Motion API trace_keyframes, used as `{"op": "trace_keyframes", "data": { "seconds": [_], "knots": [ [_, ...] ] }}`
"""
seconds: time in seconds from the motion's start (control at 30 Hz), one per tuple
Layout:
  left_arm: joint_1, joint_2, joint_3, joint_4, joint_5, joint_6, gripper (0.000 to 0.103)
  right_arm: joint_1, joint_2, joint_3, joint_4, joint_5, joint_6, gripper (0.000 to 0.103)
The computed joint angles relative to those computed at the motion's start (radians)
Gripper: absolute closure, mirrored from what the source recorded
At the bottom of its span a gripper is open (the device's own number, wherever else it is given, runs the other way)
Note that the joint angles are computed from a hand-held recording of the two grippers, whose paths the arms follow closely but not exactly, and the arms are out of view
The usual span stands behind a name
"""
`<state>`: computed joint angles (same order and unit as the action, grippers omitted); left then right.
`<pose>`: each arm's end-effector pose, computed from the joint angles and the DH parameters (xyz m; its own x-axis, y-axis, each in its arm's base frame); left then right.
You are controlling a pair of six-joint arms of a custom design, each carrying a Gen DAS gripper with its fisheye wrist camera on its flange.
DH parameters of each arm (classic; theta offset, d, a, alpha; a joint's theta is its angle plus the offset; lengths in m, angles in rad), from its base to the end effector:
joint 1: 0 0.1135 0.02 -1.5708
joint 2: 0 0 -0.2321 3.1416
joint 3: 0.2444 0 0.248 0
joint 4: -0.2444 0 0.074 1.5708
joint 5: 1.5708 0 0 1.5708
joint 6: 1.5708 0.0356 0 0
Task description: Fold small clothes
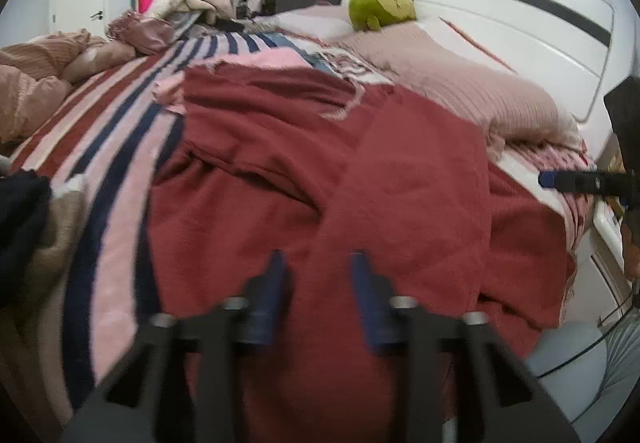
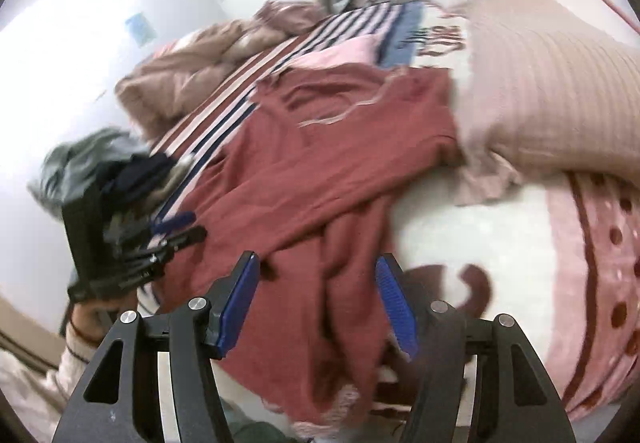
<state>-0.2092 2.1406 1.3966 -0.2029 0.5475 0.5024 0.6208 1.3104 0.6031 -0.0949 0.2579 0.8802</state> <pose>0.4108 -0.1062 0.1054 -0.4672 0.5195 -0.7155 0.7984 0.5955 -0.0890 0.2147 0.1424 0.1491 -0.6949 0.4194 -0.5841 0.1844 0.8890 0.4191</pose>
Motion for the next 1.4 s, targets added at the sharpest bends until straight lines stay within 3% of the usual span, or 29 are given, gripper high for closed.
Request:
{"op": "trace_keyframes", "data": {
  "seconds": [0.03,0.07,0.23,0.33,0.4,0.57,0.67,0.73,0.8,1.0,1.13,1.23,1.3,1.4],
  "knots": [
    [-0.006,-0.004,-0.013,0.008,-0.004,0.007,0.099,-0.007,-0.01,-0.01,0.002,-0.001,0.002,0.046],
    [-0.008,-0.015,-0.037,0.033,-0.012,0.006,0.102,-0.014,-0.026,-0.03,0.009,-0.005,0.002,0.045],
    [0.049,-0.137,-0.199,0.202,0.005,-0.069,0.103,-0.013,-0.019,-0.042,0.023,-0.002,-0.022,0.046],
    [0.074,-0.173,-0.272,0.269,-0.081,-0.044,0.103,-0.014,-0.041,-0.056,0.013,-0.003,-0.04,0.046],
    [0.09,-0.147,-0.244,0.198,-0.082,-0.013,0.103,-0.018,-0.051,-0.068,0.016,-0.005,-0.044,0.046],
    [0.14,-0.094,-0.158,0.002,0.099,0.015,0.102,-0.056,-0.036,-0.106,0.091,-0.047,-0.023,0.046],
    [0.157,-0.08,-0.109,-0.107,0.158,0.065,0.086,-0.064,-0.043,-0.115,0.09,-0.055,-0.017,0.046],
    [0.168,-0.118,-0.145,-0.088,0.145,0.074,0.064,-0.066,-0.071,-0.124,0.066,-0.061,-0.022,0.046],
    [0.206,-0.139,-0.154,-0.1,0.166,0.085,0.053,-0.066,-0.119,-0.142,0.043,-0.081,-0.03,0.046],
    [0.315,-0.084,-0.075,-0.28,0.235,0.165,0.046,-0.077,-0.264,-0.269,0.07,-0.255,-0.059,0.039],
    [0.336,-0.042,-0.073,-0.318,0.284,0.191,0.046,-0.07,-0.212,-0.345,0.218,-0.317,-0.018,0.039],
    [0.295,-0.034,-0.101,-0.261,0.298,0.15,0.046,-0.082,-0.113,-0.328,0.304,-0.355,-0.054,0.038],
    [0.249,-0.044,-0.149,-0.152,0.258,0.08,0.046,-0.091,-0.024,-0.291,0.35,-0.387,-0.087,0.039],
    [0.209,-0.061,-0.194,-0.052,0.232,0.012,0.05,-0.09,0.115,-0.209,0.395,-0.416,-0.123,0.056]
  ]
}}
